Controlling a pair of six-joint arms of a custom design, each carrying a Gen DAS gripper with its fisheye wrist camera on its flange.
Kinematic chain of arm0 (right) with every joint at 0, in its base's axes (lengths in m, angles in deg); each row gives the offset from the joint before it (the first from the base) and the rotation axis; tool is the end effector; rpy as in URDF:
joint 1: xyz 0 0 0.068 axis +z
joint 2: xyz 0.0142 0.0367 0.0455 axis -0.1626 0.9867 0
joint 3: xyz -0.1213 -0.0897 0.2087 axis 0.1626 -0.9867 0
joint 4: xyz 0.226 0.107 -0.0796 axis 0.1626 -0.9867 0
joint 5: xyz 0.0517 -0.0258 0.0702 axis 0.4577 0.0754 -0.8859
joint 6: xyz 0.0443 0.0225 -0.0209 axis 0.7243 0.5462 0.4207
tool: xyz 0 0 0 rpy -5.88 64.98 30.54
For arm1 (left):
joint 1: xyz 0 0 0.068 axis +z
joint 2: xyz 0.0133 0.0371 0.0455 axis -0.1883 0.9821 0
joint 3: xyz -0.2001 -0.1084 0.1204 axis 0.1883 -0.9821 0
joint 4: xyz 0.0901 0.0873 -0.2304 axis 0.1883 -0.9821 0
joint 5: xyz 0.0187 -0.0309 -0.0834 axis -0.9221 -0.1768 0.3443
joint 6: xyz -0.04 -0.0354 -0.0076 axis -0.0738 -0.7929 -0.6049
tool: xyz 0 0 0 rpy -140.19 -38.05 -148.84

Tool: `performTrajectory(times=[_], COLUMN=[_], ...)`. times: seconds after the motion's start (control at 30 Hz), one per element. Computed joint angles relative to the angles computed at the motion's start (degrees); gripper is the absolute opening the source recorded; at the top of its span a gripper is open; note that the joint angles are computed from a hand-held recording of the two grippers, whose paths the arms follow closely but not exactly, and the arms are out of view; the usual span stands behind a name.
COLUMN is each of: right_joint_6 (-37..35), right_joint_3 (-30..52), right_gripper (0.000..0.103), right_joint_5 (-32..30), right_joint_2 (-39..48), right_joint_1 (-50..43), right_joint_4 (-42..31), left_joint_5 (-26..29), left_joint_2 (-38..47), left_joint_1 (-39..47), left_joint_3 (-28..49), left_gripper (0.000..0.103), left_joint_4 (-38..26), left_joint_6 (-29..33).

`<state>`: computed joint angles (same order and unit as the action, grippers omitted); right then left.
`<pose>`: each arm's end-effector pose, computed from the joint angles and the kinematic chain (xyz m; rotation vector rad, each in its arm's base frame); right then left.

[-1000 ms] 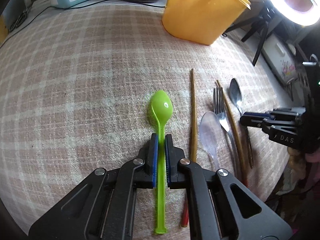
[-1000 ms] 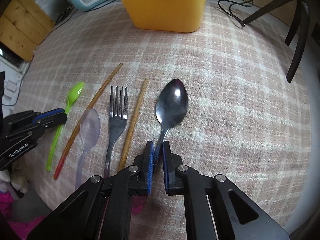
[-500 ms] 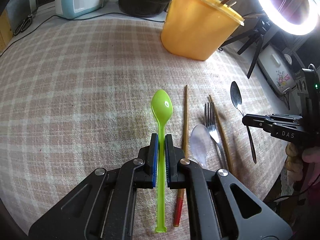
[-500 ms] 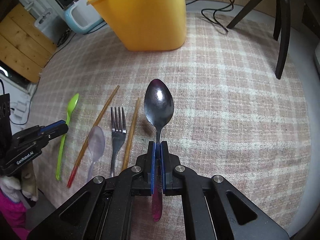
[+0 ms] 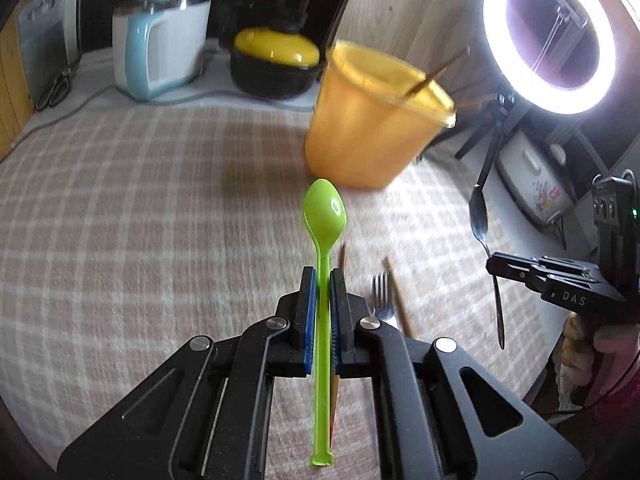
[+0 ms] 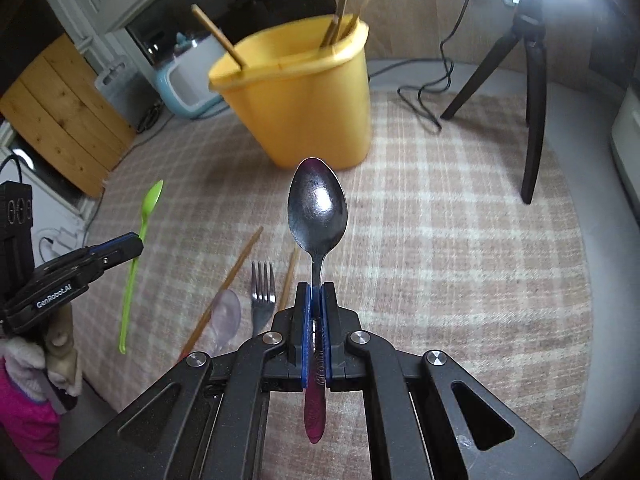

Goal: Organize utensils
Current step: 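Lift both held spoons and carry them over the yellow bin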

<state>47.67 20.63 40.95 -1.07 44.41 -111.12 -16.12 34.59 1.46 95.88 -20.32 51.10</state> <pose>0.1177 0.1441 0.2392 0.1749 2.6131 0.3342 0.1987 0.0232 0.2203 0.4456 2.5178 -0.5779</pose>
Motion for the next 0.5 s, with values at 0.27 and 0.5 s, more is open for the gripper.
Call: performTrajectory(times=[0.27, 0.5], right_joint_6=[-4.65, -11.78], right_joint_3=[5.42, 10.44], right_gripper=[0.004, 0.004], right_joint_5=[3.48, 3.16], right_joint_2=[-1.07, 0.69], right_joint_1=[-2.77, -8.46], right_joint_4=[-1.6, 0.83], left_joint_5=[0.82, 0.03], left_joint_2=[1.24, 3.64], left_joint_1=[-3.49, -7.57], left_joint_3=[5.53, 10.96], left_gripper=[0.004, 0.004], left_joint_4=[2.82, 7.23], left_joint_6=[-6.34, -12.94])
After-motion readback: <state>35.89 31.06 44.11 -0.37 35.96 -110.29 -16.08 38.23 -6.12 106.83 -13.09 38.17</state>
